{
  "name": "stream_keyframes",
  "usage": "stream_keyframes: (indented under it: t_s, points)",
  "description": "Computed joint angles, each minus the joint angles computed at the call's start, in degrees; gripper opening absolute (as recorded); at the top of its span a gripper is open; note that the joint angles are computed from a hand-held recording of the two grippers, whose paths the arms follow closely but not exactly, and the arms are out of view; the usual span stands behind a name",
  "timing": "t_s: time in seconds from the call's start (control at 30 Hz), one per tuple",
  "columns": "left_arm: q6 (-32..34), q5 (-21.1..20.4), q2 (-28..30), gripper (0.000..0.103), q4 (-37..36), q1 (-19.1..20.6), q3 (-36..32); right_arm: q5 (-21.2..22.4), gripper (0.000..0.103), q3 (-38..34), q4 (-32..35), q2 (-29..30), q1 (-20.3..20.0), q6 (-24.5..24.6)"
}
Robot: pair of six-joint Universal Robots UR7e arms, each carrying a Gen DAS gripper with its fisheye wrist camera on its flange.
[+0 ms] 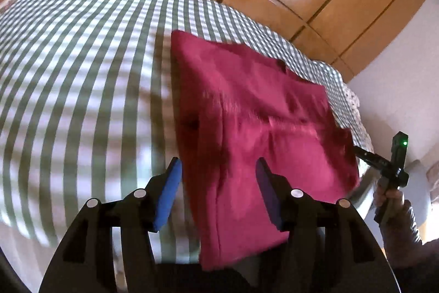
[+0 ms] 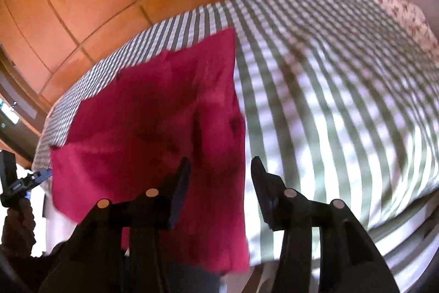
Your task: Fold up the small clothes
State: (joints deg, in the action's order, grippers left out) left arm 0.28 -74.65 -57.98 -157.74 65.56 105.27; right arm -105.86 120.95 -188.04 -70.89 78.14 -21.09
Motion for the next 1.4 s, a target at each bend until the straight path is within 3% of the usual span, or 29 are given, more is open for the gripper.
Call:
stream_keyframes:
  t_s: [0.13,0.17,0.2,0.27,0.33,0.5,0.63,0.87,1.03,1.17,1.33,1.4]
  points:
    - [0.2,-0.4,3.5,0.051,0.4,0.4,-3.5,-2.1,0.048,-4.1,0.0,3.9,0.8,-2.0]
    - [-0.1,-0.6,4.3,0.034,0.7,0.6,-4.5,-2.8,0.046,-5.3,0.6,4.8,0.8,-2.3]
    - [-0.1,-0.6,4.6,0.019,1.0,0.4,-4.7,-2.9,0.034,-5.7,1.3,5.0,0.8,-2.6]
    - [1.0,-0.2,4.6,0.009,-0.5,0.0,-4.2,-3.2,0.014,-5.3,2.0,4.7,1.0,-3.9]
    - [2.2,-0.3,3.5,0.008,-2.2,-0.2,-2.8,-3.3,0.008,-4.1,1.1,4.0,1.3,-4.9]
    - [3.4,-1.6,1.1,0.007,-5.3,-0.7,-0.7,-0.1,0.007,-0.8,-0.6,-0.8,2.1,-4.0]
    - [4.8,-2.1,0.5,0.007,-7.7,-1.4,-1.1,2.3,0.007,-2.5,-0.7,-2.1,3.5,-2.5]
    - [6.8,0.2,5.3,0.007,-8.5,-1.4,-9.0,3.7,0.007,-13.0,1.6,3.2,3.9,2.6]
    - [7.0,3.4,11.3,0.007,-6.9,-0.6,-17.8,3.1,0.0,-22.1,4.0,8.5,3.0,7.2]
    - [5.9,5.4,15.6,0.006,-4.5,0.3,-24.2,3.3,0.0,-27.3,8.2,11.6,2.0,10.1]
    - [6.1,5.9,16.7,0.006,-1.7,1.1,-25.3,3.0,0.006,-26.9,9.6,12.1,1.0,7.8]
    - [5.8,5.8,16.6,0.006,-1.8,1.3,-24.8,3.5,0.048,-26.6,9.0,12.5,0.7,8.1]
